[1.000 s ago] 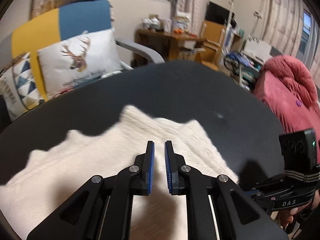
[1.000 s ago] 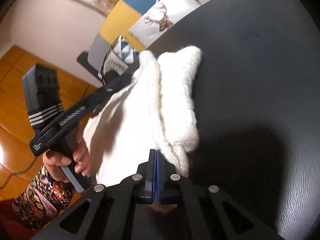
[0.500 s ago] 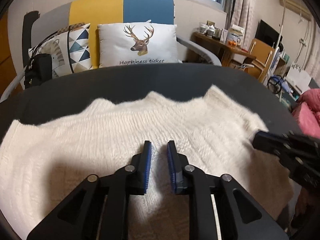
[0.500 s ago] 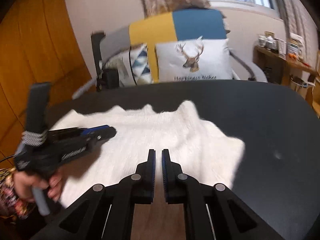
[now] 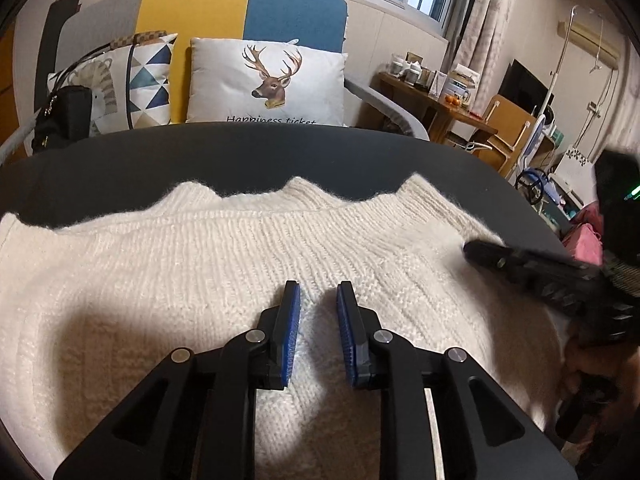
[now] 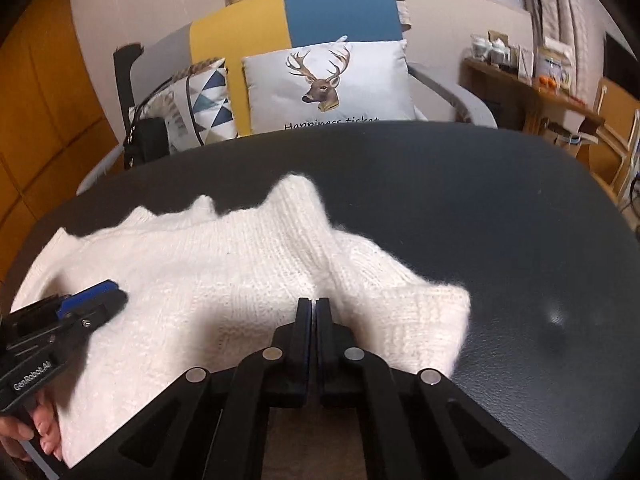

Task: Fold clothes

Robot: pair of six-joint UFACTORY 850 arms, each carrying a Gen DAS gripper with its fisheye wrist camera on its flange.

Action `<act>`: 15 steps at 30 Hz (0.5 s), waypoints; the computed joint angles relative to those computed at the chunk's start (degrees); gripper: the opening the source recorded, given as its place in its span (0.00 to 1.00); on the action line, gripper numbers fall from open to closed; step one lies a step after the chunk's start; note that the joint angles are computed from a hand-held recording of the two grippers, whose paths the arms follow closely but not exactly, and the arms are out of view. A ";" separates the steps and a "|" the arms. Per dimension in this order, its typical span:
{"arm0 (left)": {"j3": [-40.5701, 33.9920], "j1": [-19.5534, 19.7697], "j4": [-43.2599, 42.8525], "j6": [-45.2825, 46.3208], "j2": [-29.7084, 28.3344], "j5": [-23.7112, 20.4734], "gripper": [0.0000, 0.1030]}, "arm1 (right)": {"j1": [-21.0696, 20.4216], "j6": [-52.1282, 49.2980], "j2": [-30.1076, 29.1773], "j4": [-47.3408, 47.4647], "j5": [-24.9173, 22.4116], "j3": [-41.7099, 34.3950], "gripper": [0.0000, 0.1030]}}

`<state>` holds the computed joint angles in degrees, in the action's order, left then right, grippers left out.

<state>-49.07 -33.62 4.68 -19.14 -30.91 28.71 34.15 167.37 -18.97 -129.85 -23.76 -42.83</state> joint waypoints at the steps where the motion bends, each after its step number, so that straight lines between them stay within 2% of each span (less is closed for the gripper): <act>1: 0.02 0.18 0.79 -0.78 -0.06 0.17 0.20 | 0.59 1.43 0.80 -1.91 -0.28 -0.11 0.07; 3: 0.02 0.16 0.73 -0.75 -0.04 0.16 0.20 | 1.22 4.65 1.89 -9.13 -0.15 -1.00 0.08; 4: 0.02 0.16 0.73 -0.75 -0.04 0.16 0.20 | 1.80 2.66 1.04 -9.70 0.64 -2.78 0.08; 5: 0.02 0.14 0.67 -0.72 -0.03 0.14 0.20 | 2.15 -1.73 -0.19 -7.88 2.25 -4.92 0.08; 9: 0.03 0.10 0.54 -0.65 0.01 0.10 0.20 | 1.37 -22.15 -6.47 9.44 9.91 -12.74 0.08; 13: -0.16 -0.02 -0.15 0.06 -0.03 -0.21 0.20 | -0.53 -32.58 -8.89 21.51 10.25 -14.75 0.06; 15: -0.26 -0.03 -0.30 0.26 -0.09 -0.35 0.20 | -1.36 -33.30 -9.22 22.78 10.01 -14.71 0.05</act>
<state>-49.33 -33.65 4.38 -18.88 -31.01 28.36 32.79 134.08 -28.19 -107.08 -13.76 -57.54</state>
